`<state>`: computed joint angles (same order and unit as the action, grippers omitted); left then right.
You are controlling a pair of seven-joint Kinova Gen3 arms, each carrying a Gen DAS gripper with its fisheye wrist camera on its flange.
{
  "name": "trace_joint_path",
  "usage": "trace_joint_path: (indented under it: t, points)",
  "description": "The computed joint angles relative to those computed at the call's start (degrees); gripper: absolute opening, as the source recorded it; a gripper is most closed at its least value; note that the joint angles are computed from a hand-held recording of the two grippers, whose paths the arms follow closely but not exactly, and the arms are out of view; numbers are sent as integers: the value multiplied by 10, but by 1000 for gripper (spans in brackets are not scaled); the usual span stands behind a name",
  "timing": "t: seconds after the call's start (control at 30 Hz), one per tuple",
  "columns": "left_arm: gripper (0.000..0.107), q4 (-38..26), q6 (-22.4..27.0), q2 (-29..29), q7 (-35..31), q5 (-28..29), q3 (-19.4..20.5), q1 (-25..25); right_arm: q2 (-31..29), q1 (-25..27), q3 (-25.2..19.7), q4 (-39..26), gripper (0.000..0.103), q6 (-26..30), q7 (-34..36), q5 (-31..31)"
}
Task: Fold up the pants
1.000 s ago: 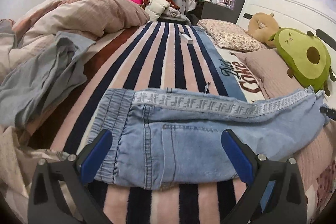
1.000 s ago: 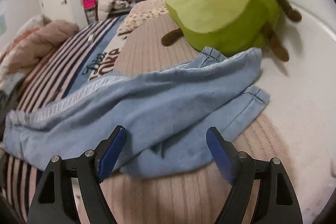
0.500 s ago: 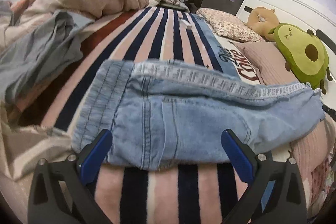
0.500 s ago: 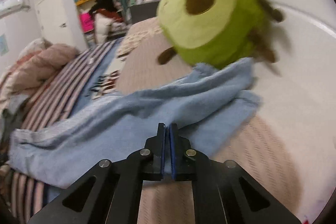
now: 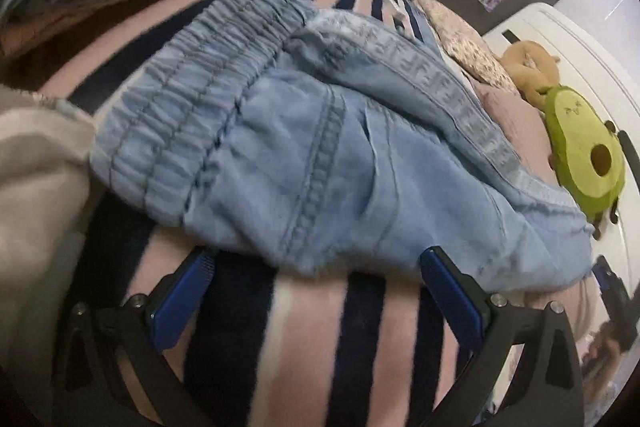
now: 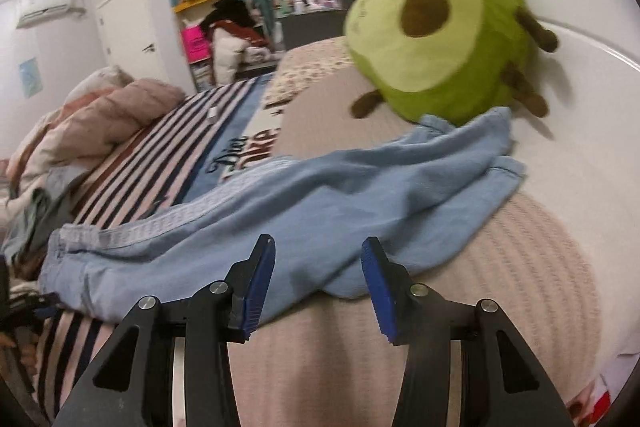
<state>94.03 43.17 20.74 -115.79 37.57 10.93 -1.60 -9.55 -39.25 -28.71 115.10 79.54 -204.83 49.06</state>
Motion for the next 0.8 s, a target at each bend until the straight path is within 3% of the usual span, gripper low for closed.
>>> trace_joint_path:
  t: [0.07,0.2,0.23,0.3,0.33,0.37,0.4,0.47,0.67,0.73,0.8]
  points:
    - [102,4,-47,0,6,8,-15,20,3,0,2,2,41,-12,-4,5]
    - [100,13,-122,17,17,53,17,-3,12,-4,2,6,41,-22,-12,5]
    - [94,18,-143,17,16,72,6,8,14,-8,-1,10,41,-20,-19,7]
    - [67,24,-168,12,10,92,-28,37,20,-18,-7,8,41,-11,-31,3]
    - [61,23,-174,11,-4,103,-30,38,23,-23,-7,7,41,-6,-34,-1]
    - [45,25,-182,7,-28,117,-21,32,24,-28,-7,6,41,-4,-36,-3]
    - [37,27,-190,1,-51,127,-1,16,25,-33,-7,6,41,-1,-40,-3]
    - [28,32,-198,-11,-98,150,52,-31,24,-41,-6,5,41,1,-49,-1]
    - [24,68,-239,-67,-236,264,191,-174,23,-55,-9,-1,41,-4,-58,10]
    - [24,81,-253,-94,-282,310,209,-210,23,-60,-11,-5,41,-7,-59,13]
    - [24,87,-249,-121,-304,334,188,-216,25,-65,-14,-10,41,-14,-59,19]
